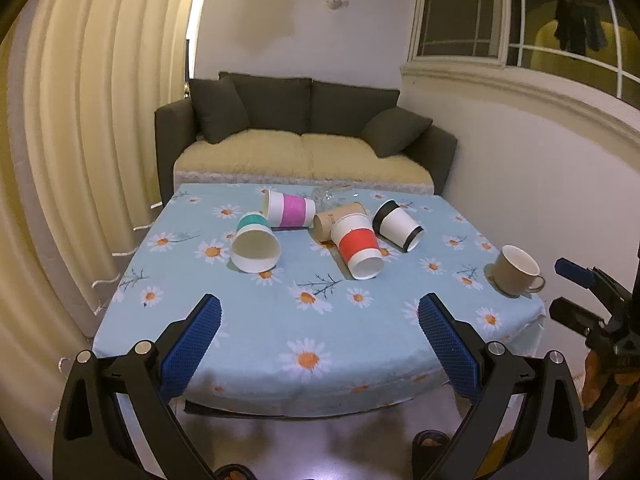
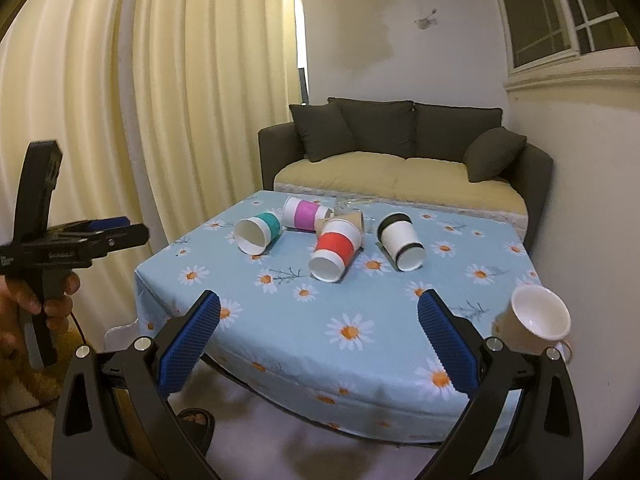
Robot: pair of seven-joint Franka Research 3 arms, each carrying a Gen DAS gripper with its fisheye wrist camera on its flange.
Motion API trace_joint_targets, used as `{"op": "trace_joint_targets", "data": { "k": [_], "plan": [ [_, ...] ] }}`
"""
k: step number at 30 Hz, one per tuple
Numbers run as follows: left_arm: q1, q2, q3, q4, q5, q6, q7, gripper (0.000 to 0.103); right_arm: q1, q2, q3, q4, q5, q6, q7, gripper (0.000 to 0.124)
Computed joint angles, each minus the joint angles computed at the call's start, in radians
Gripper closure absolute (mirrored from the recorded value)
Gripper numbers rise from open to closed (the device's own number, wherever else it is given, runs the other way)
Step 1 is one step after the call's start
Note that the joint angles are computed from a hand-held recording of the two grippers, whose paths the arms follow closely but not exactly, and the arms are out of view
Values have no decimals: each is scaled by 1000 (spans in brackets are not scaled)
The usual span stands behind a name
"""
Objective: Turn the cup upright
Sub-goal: 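Reach the left tool to the teal-banded cup lying on its side and grasp it, then lift the teal-banded cup with the left tool and rotate it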
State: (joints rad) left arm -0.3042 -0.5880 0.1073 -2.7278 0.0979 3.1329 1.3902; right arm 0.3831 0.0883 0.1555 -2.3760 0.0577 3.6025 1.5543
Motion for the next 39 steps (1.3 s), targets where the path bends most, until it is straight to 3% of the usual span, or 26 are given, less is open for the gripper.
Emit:
{"op": "trace_joint_targets", "data": {
  "k": [4, 8, 11, 15, 20, 28, 32, 37, 39],
  "plan": [
    [-90, 112, 86, 131, -56, -79, 62, 7, -40, 59, 20, 102, -72, -63, 50, 26],
    [-127, 241, 128, 274, -147, -165, 135, 7, -190, 136, 128, 219, -260, -133, 206, 26],
    [-156, 343, 174, 399, -262, -245, 218, 7, -256, 199, 194, 299, -294, -176, 220, 26],
    [-73, 487, 133, 566, -246, -342, 173, 7, -287, 274, 242, 392, -270, -231, 168, 26],
    [0, 696, 107, 838, -331, -590, 248, 7, -348, 360, 323, 474, -244, -272, 95, 26],
    [120, 946, 19, 1182, -268, -904, 246, 8, -417, 420, 415, 514, -175, -300, -15, 26],
    [164, 1049, -21, 1322, -219, -1007, 229, 8, -419, 431, 422, 524, -127, -311, -61, 26],
    [190, 1130, -65, 1440, -122, -1124, 209, 34, -414, 427, 421, 525, -65, -317, -116, 26],
    [204, 1135, -85, 1446, -97, -1132, 204, 38, -423, 427, 433, 522, -43, -312, -140, 26]
  ]
}}
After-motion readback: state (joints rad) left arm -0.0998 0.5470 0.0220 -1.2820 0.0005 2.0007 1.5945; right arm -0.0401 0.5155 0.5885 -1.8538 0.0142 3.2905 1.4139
